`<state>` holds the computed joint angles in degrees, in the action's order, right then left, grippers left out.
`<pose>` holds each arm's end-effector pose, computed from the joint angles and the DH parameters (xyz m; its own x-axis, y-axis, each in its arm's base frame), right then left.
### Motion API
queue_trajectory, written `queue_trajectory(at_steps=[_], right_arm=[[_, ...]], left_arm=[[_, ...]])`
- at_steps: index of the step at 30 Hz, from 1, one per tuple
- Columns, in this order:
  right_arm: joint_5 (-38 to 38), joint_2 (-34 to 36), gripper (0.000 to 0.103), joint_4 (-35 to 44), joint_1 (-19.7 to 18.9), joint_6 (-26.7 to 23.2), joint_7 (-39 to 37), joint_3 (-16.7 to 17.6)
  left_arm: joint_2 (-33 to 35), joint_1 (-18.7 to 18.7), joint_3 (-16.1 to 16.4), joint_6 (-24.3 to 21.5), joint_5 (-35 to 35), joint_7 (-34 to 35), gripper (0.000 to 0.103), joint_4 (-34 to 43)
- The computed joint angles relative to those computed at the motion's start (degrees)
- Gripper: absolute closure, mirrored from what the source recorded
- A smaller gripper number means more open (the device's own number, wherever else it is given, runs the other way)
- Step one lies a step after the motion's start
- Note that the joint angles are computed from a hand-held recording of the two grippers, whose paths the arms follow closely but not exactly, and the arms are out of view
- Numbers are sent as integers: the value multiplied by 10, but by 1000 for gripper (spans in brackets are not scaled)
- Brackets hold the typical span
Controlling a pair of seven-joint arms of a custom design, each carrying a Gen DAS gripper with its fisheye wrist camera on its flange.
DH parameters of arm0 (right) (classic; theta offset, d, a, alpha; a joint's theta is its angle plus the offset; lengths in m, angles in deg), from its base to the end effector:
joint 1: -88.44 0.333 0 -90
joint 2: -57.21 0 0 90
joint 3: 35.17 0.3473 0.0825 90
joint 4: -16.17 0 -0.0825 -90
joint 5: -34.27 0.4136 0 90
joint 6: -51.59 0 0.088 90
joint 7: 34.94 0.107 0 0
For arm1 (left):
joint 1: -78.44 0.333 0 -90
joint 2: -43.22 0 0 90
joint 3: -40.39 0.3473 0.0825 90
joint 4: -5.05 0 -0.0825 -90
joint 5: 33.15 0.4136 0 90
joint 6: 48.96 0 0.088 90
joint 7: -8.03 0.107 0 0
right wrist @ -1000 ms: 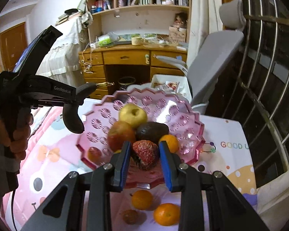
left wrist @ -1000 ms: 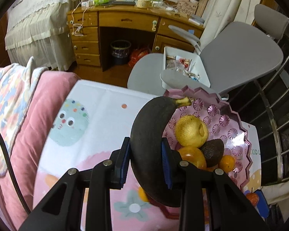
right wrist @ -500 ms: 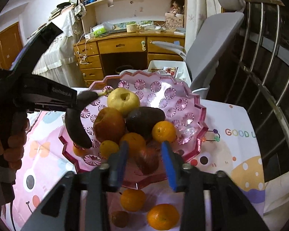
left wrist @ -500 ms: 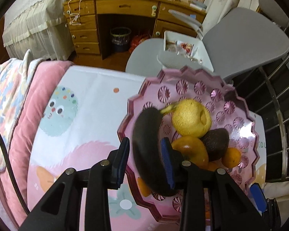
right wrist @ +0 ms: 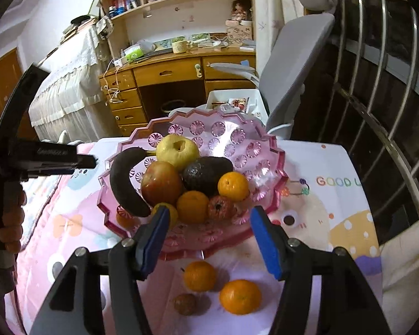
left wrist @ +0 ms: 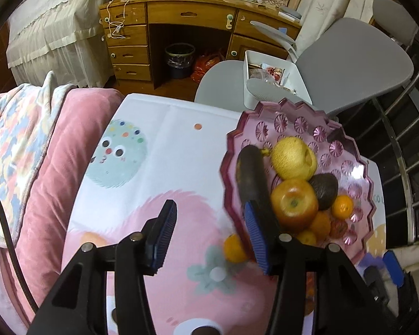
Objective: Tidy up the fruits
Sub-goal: 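Grasp a small orange with the left gripper while the right gripper grasps the large orange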
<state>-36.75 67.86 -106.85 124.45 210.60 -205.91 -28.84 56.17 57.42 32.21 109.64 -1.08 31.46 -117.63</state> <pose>0.4213 0.4379 0.3542 0.1319 -0.9865 -0.0973 -0.7407 -0.0328 -0.6710 0.5354 -0.3222 0.3484 0.1440 -0.9788 0.1458 -0.8771 -0.1945 -0.4391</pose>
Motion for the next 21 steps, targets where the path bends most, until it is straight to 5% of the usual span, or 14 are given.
queue_trajectory(at_steps=[12, 21], right_arm=[[73, -43, 41, -57, 4, -72, -43, 32], [128, -21, 41, -66, 13, -84, -22, 35]], left_arm=[[-37, 28, -6, 53, -6, 57, 45, -76], [0, 22, 10, 164, -25, 135, 38, -97]])
